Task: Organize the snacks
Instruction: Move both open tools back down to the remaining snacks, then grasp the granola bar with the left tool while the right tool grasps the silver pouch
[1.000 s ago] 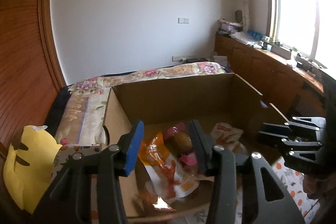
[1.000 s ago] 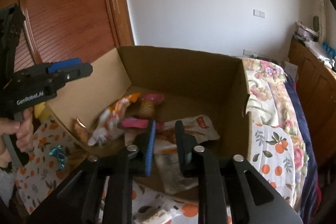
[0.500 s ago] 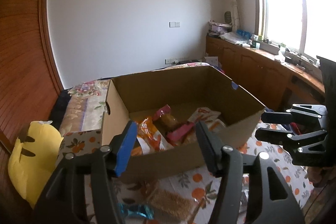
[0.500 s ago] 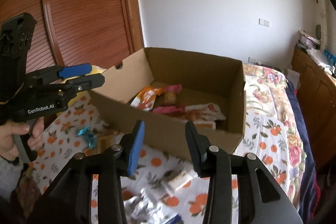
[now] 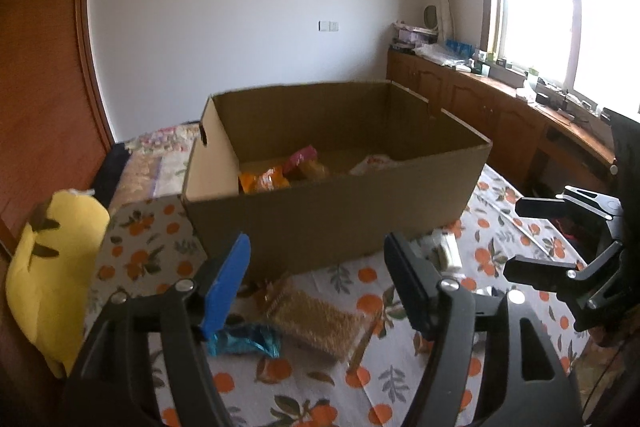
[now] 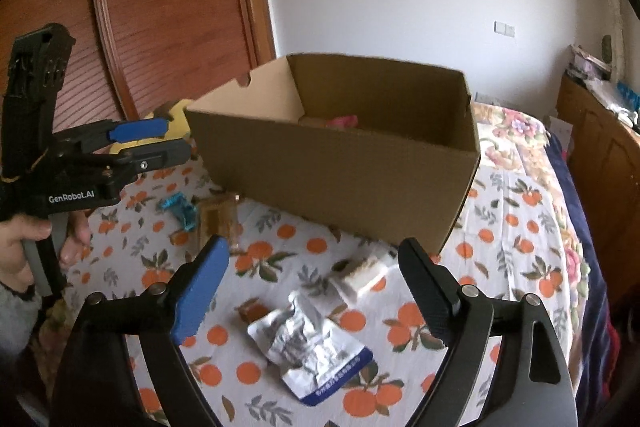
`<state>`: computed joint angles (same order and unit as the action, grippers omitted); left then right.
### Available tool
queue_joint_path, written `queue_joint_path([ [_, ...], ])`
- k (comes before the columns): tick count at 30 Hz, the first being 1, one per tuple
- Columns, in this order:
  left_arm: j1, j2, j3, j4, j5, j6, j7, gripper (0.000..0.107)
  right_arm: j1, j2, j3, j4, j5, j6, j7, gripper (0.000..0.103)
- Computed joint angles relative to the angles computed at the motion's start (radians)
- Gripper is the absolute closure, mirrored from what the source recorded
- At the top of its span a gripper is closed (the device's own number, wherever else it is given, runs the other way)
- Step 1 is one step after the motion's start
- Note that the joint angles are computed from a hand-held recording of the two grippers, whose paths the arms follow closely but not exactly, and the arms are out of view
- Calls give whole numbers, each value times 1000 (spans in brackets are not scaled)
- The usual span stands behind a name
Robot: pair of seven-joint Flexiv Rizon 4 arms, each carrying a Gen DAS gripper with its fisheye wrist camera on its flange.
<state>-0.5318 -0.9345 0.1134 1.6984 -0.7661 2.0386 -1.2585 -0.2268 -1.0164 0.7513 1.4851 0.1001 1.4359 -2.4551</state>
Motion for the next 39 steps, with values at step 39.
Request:
queue_joint_path([
  [39, -232, -239, 482, -226, 176, -520, -557, 37, 107, -43, -176, -28, -6, -85, 36, 15],
])
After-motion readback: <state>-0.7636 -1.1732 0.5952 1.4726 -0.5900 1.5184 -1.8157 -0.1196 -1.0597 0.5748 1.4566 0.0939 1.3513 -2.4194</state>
